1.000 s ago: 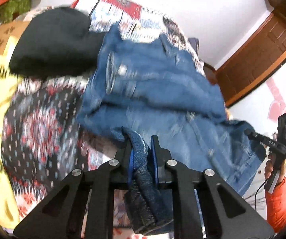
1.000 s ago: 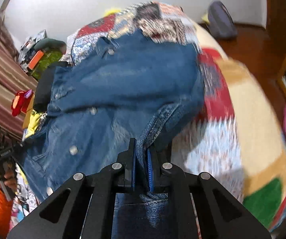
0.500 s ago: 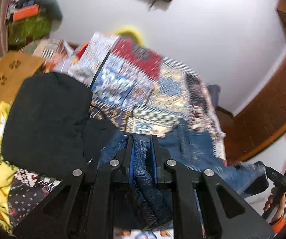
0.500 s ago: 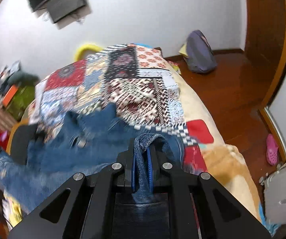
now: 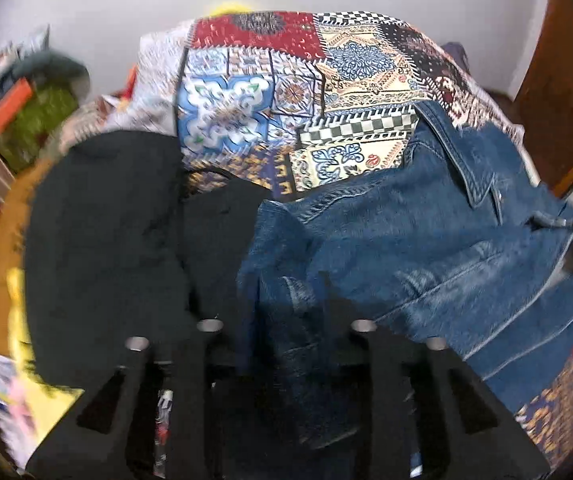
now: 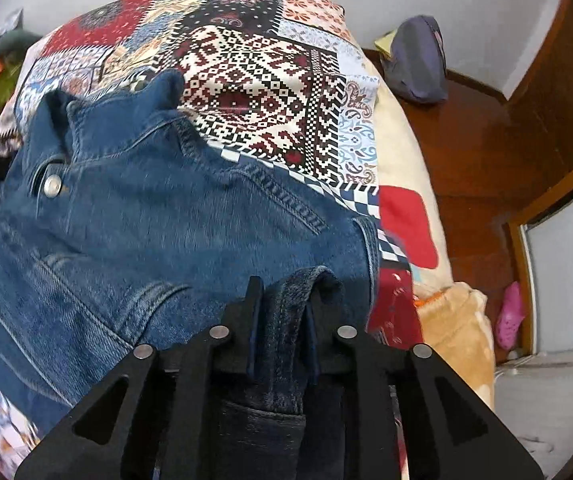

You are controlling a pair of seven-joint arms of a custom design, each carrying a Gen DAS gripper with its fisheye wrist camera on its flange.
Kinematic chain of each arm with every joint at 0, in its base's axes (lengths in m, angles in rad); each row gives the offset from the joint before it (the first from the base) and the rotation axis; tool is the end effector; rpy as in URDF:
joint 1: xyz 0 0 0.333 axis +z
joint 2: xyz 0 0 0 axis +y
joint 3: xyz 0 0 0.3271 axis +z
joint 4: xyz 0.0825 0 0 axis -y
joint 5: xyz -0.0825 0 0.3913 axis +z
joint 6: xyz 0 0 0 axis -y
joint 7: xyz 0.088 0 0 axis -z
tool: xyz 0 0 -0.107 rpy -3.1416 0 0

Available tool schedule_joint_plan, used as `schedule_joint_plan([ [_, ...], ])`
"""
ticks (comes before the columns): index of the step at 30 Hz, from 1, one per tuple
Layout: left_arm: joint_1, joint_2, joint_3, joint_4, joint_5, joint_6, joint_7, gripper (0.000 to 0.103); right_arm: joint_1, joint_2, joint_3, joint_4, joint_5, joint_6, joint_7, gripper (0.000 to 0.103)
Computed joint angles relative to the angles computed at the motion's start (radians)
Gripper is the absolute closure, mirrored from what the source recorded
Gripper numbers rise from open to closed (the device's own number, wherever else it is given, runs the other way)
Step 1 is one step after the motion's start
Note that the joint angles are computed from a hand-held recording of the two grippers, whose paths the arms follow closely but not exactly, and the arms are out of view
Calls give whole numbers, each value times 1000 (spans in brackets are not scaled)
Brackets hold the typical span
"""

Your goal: Fold large clothes

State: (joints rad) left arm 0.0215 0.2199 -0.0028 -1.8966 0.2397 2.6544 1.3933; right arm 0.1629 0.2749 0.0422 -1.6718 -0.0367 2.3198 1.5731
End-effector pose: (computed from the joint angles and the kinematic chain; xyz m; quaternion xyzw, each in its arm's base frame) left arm 0.6591 0.0059 0.4542 -0.6847 0.6744 -0.1477 0.2334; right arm 0.6698 0.1357 0.4911 -0.7665 0.6147 -0.1247 0.1378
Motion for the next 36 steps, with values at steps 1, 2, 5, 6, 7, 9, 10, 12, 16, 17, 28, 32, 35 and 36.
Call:
schedule_joint_plan([
  [1, -10, -13, 12, -10, 38, 10, -23, 53, 3, -26, -3, -20, -14, 2, 4, 79],
  [2, -11, -40, 17, -35, 62, 32, -32, 51, 7, -44, -6, -32, -27, 2, 13, 74],
  [5, 14, -113, 0, -88, 29, 63, -9, 51, 3, -140, -12, -110, -37, 56, 20, 67],
  [6, 22, -133, -6, -102, 16, 69, -6, 50, 1, -168, -11, -134, -25, 72, 13, 66],
  [7, 33, -163, -16, -127, -24, 86, 18, 48, -2, -195, -10, -155, -1, 81, -5, 65],
  [9, 48, -205, -34, -166, -116, 108, 83, 48, -4, -253, -9, -200, 61, 94, -56, 62],
  [10, 51, -216, -42, -176, -159, 108, 114, 48, -1, -273, -10, -218, 81, 105, -73, 61],
  [12, 50, -252, -55, -207, -265, 93, 196, 48, 11, -335, -13, -280, 119, 136, -114, 59],
  [16, 37, -284, -77, -261, -319, 91, 256, 48, 48, -390, -15, -359, 162, 156, -162, 54],
  [17, 32, -286, -83, -270, -325, 87, 263, 48, 58, -385, -16, -365, 170, 155, -172, 54],
  [28, -30, -120, -91, -208, -96, 16, 108, 39, 97, -259, 11, -344, 205, 97, -159, 53],
  [32, -19, -8, -85, -59, -183, -38, 168, 27, 87, -174, 22, -239, 232, 83, -207, 50],
  [35, -87, 116, 12, 151, 13, -133, 2, 30, 95, -59, 17, -67, 119, 50, -124, 50],
  [36, -93, 150, 31, 216, 46, -146, -36, 32, 96, -21, 12, -4, 88, 43, -81, 50],
])
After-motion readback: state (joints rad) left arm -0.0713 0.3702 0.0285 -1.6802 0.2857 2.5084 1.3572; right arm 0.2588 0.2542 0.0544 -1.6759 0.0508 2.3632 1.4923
